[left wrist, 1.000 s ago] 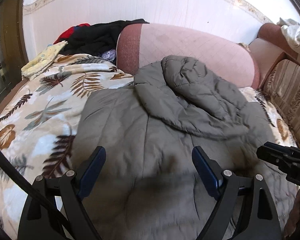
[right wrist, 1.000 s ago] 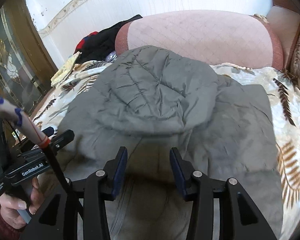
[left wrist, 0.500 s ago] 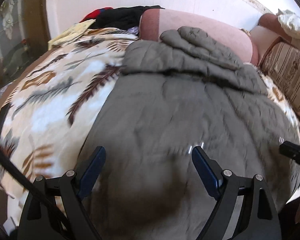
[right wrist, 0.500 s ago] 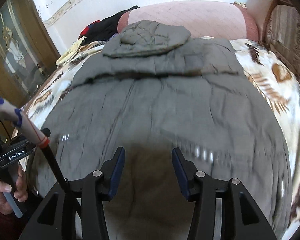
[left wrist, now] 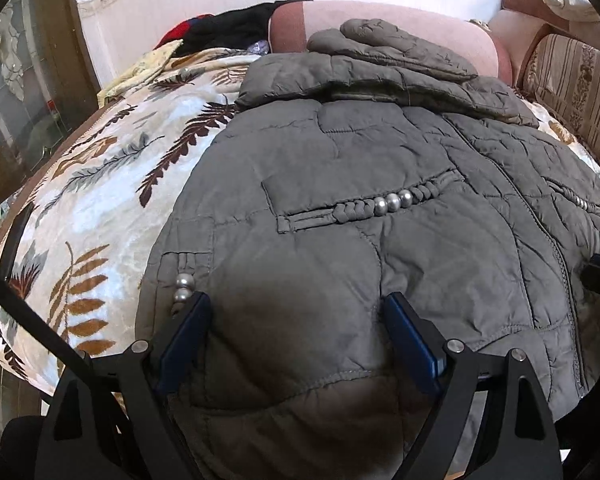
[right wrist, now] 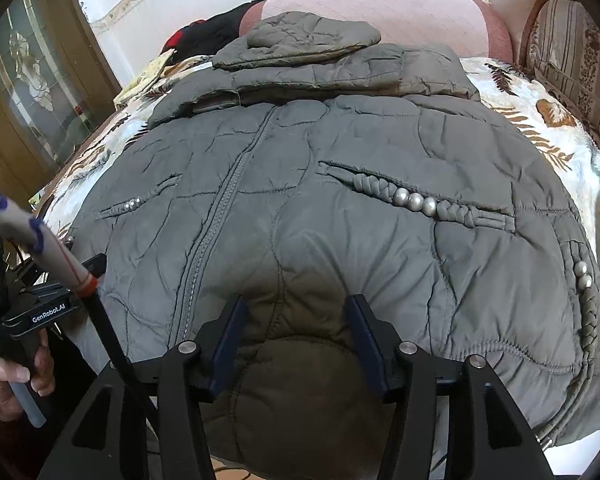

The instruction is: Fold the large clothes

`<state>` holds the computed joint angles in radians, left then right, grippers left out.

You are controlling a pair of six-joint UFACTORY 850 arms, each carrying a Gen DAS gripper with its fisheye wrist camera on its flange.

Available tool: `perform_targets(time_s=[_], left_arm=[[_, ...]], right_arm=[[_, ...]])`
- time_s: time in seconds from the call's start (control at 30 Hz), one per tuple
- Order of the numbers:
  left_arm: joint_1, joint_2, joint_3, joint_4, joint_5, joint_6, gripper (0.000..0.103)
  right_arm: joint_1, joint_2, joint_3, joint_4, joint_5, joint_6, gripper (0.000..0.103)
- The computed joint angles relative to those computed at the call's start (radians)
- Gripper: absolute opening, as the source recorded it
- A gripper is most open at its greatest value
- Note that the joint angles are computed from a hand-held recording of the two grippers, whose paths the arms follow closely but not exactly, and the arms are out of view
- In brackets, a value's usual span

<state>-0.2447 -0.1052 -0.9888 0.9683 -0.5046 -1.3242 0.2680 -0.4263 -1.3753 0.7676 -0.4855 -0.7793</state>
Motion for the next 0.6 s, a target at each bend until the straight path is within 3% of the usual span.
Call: perform_targets(time_s=[0.23, 0.33, 0.5, 0.6], left_arm=[[0.008, 0.099, 0.071, 0.028, 0.052, -0.078, 0.087], [0.01, 0.159, 0.11, 0.118, -0.005, -0.188, 0.087], [0.118, 0.222, 0.148, 0.021, 0.019, -0.187, 0.087], [0.176, 0.233, 0.167, -0.1, 0.063, -0.129, 0.087]], right_arm=[[-0.056, 0.105, 0.119, 0.211, 0.003, -0.167, 0.059], [-0.126, 0.166, 0.173, 0.338, 0.009, -0.238, 0.059], [-0.245, 0.192, 0.192, 0.382, 0.062, -0.171, 0.071], [-0.306, 0.123, 0.146, 0.4, -0.047, -0.094, 0.071]])
